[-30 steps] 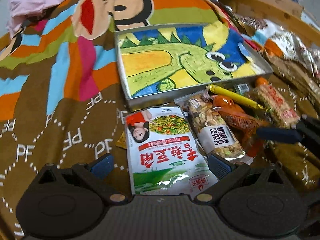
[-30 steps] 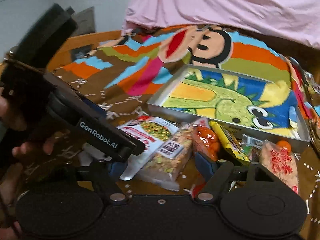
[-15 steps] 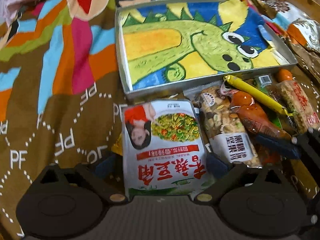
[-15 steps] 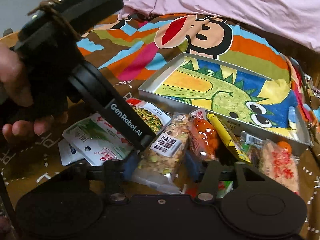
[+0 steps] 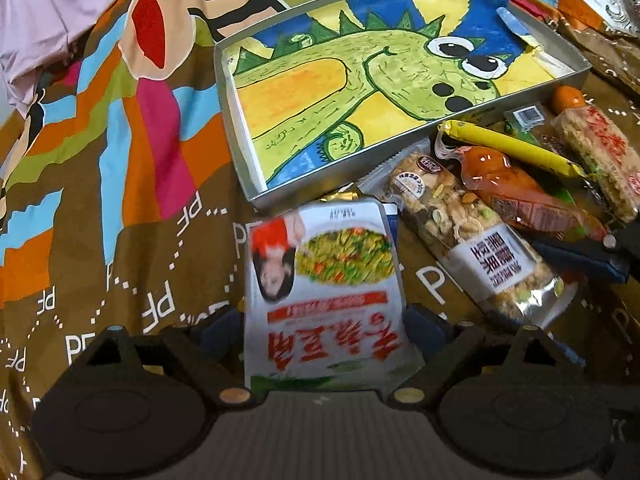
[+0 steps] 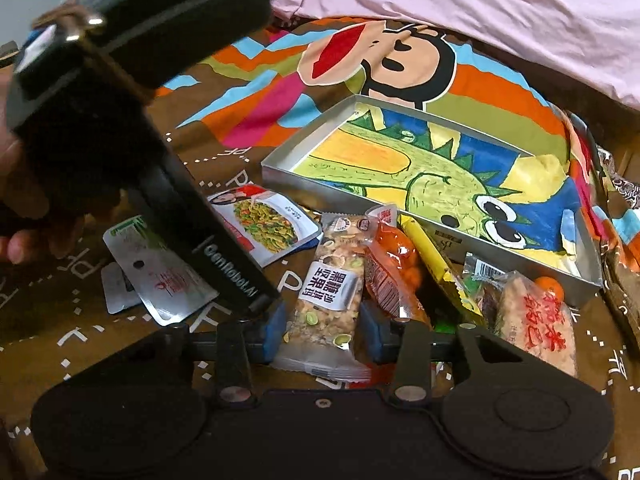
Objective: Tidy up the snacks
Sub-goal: 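Grasp the white-green bean snack bag with the left tool while the right tool grasps the nut bar, then carry the bean bag and nut bar into the metal tray with both tools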
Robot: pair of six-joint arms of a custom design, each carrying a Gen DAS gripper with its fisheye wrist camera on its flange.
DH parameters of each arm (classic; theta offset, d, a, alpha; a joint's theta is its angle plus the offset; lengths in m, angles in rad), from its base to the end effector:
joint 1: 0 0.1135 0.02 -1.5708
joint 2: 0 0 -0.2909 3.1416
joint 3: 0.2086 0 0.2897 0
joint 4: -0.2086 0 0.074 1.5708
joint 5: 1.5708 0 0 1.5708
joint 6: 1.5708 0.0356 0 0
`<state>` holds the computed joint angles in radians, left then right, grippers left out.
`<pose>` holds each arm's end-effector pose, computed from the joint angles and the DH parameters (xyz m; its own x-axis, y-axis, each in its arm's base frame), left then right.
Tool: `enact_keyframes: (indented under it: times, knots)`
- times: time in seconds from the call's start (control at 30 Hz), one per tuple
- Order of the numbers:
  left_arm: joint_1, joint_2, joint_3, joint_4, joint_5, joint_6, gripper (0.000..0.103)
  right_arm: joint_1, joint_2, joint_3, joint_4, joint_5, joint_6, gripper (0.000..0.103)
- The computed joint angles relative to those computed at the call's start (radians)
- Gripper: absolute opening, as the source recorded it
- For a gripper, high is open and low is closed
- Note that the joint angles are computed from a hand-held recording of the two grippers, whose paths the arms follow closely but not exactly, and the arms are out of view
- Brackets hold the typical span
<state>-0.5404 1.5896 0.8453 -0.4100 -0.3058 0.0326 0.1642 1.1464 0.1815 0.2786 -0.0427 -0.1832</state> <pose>0.2784 -0.1545 0.1578 -0.7712 0.4990 -0.3954 0.4115 0.8646 0.2884 0.1928 0.0335 0.1104 -0.5790 -0.2804 -0.7656 -0.3065 0.9450 -0.1143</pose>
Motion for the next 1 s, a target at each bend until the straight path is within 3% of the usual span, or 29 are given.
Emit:
enact_keyframes:
  times: [0.23,0.43,0.5,0.63,0.9,1.0]
  knots:
    - [0.063,0.066,0.077,-0.059,0.086,-0.016,0.098,-0.011,0.074,-0.004,0.075,-0.03,-0.007,0.053]
    - [0.113,0.017,0.034,-0.042,0.184,-0.038,0.079,-0.024,0.097,-0.001,0.088,-0.051,0.015,0.05]
    - [0.13,-0.014,0.005,-0.022,0.219,-0.04,0.074,-0.02,0.077,-0.003,0.074,-0.042,0.015,0.049]
    - [0.167,-0.071,-0.049,0.011,0.277,-0.051,0.072,-0.011,0.072,-0.016,0.092,-0.027,0.005,0.049]
    - [0.265,-0.183,-0.184,0.174,0.407,-0.116,0.072,-0.022,0.242,-0.02,0.319,-0.056,0.01,0.057]
    - [0.271,-0.207,-0.214,0.215,0.394,-0.131,0.072,-0.001,0.257,-0.013,0.327,-0.017,0.011,0.049]
